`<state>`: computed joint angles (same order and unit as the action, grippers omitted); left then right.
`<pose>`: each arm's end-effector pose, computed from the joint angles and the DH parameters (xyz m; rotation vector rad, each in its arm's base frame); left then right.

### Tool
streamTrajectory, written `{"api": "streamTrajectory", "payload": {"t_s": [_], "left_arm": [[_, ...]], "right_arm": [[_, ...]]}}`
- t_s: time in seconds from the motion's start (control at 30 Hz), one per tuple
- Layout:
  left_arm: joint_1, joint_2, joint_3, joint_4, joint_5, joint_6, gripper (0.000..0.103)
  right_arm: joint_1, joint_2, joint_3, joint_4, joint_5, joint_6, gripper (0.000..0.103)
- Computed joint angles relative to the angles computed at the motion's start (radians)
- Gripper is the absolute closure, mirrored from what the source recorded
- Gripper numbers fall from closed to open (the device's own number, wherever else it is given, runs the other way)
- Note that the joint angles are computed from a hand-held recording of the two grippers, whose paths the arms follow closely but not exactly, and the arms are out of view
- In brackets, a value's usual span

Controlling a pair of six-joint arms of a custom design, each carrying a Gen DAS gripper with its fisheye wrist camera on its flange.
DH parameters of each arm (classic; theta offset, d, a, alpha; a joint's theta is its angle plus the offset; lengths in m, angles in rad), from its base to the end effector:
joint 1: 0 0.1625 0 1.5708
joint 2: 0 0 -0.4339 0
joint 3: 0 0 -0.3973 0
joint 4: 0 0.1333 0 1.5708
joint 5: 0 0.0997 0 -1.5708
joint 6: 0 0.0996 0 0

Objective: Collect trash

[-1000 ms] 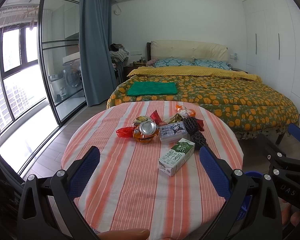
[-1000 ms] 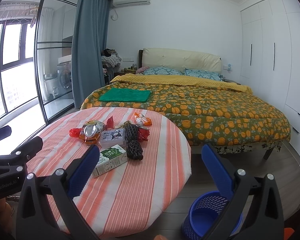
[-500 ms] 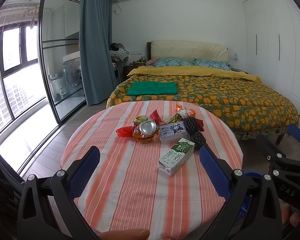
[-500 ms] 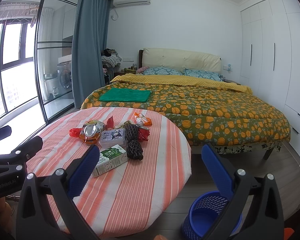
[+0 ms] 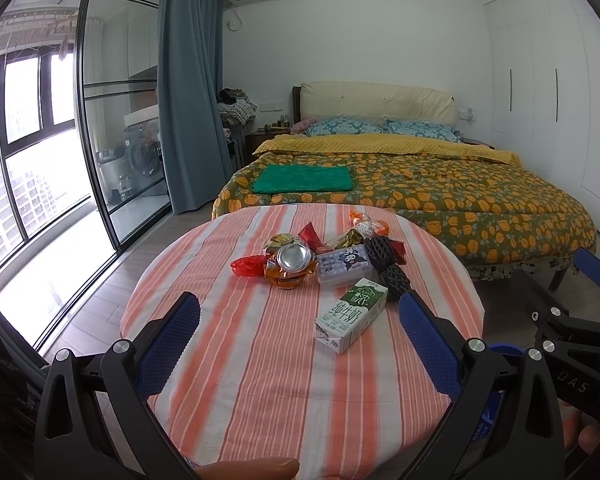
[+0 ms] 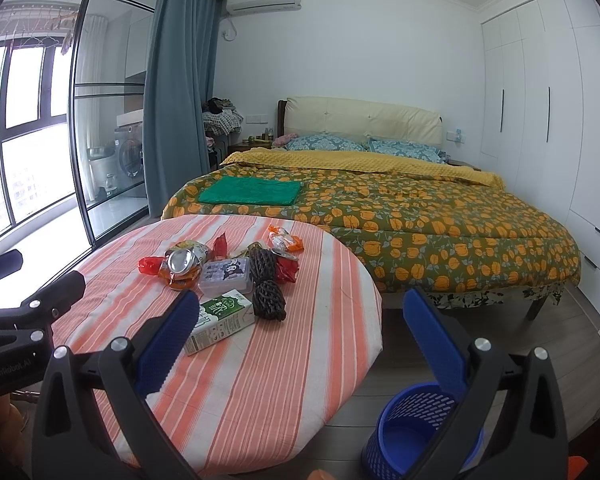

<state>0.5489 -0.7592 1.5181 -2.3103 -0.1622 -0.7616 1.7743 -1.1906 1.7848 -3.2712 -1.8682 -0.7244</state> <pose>-0.4784 -0.5640 0.1698 0.2644 1.8985 -1.2556 0.2273 -0.5862 0.3895 0.8333 -2.1376 1.2747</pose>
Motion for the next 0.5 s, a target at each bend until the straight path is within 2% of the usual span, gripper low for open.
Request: {"api": "streamTrajectory", "payload": {"t_s": [0.33, 0.4, 0.5], "left_arm": [[-0.005, 0.020, -0.019, 0.012, -0.007, -0.013, 0.004], [-0.006, 0.025, -0.031, -0.007, -0.016, 0.011, 0.004], [0.004, 0.030, -0.032, -0.104, -0.050, 0.121, 0.004]], "right_arm": [[-0.002, -0.002, -0.002, 0.008, 0.000, 0.000, 0.004], [-0.005, -0.005, -0.002, 0.009, 0.004, 0.001, 0.004], [-0.014, -0.004, -0.006, -0.007, 0.007, -0.002, 0.004]]}}
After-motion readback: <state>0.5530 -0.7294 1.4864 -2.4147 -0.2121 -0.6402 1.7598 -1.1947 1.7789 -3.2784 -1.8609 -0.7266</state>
